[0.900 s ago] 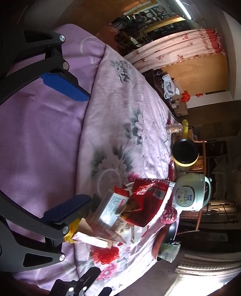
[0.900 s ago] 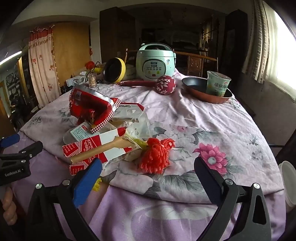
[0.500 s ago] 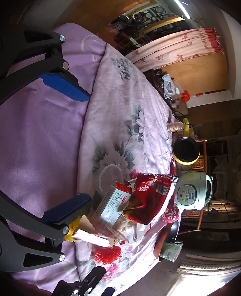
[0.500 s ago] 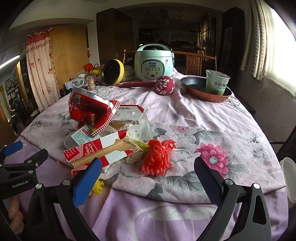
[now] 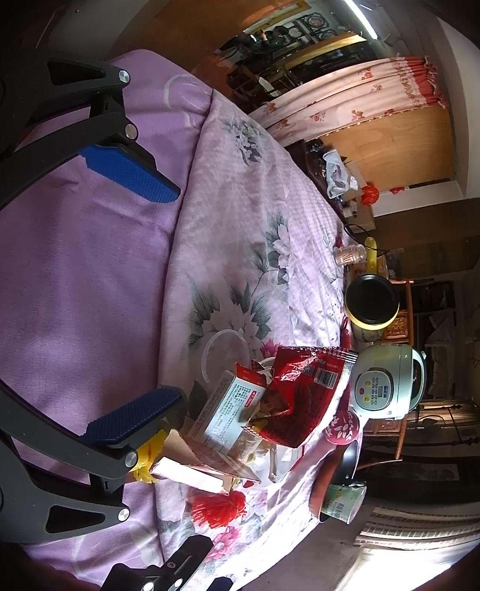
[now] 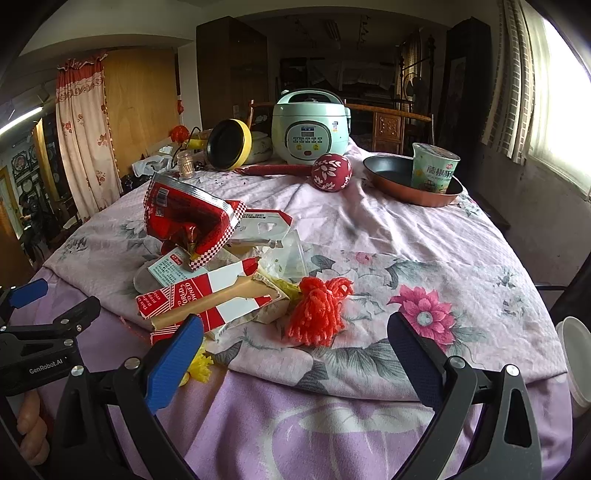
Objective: Collect trash
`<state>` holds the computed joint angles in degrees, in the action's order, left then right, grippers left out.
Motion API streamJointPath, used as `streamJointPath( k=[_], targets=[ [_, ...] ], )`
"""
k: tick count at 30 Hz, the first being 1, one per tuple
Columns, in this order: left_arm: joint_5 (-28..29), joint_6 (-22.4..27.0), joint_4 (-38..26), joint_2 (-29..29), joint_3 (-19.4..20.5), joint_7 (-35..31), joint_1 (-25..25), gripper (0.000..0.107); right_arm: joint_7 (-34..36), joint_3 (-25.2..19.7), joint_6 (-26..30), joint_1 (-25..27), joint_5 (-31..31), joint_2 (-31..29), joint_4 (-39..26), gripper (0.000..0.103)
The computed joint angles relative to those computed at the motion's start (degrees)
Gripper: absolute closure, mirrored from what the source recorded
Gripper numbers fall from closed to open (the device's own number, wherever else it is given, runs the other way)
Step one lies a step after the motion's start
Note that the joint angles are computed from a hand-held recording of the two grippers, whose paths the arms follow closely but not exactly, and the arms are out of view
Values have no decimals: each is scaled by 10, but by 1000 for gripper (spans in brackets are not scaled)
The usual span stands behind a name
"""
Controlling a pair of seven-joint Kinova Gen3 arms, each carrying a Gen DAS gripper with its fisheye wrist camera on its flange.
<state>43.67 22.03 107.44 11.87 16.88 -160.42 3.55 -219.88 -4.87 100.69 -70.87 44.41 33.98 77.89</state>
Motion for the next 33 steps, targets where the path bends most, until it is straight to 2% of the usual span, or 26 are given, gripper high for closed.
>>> streamJointPath(
  k=[13,33],
  targets=[
    [3,9,0,-7,-8,-1,0,11,3,0,18,-7,1,2,-12,5],
    [40,18,10,-20,-24,-37,3,11,7,3,37,-18,6,9,-29,5]
  ],
)
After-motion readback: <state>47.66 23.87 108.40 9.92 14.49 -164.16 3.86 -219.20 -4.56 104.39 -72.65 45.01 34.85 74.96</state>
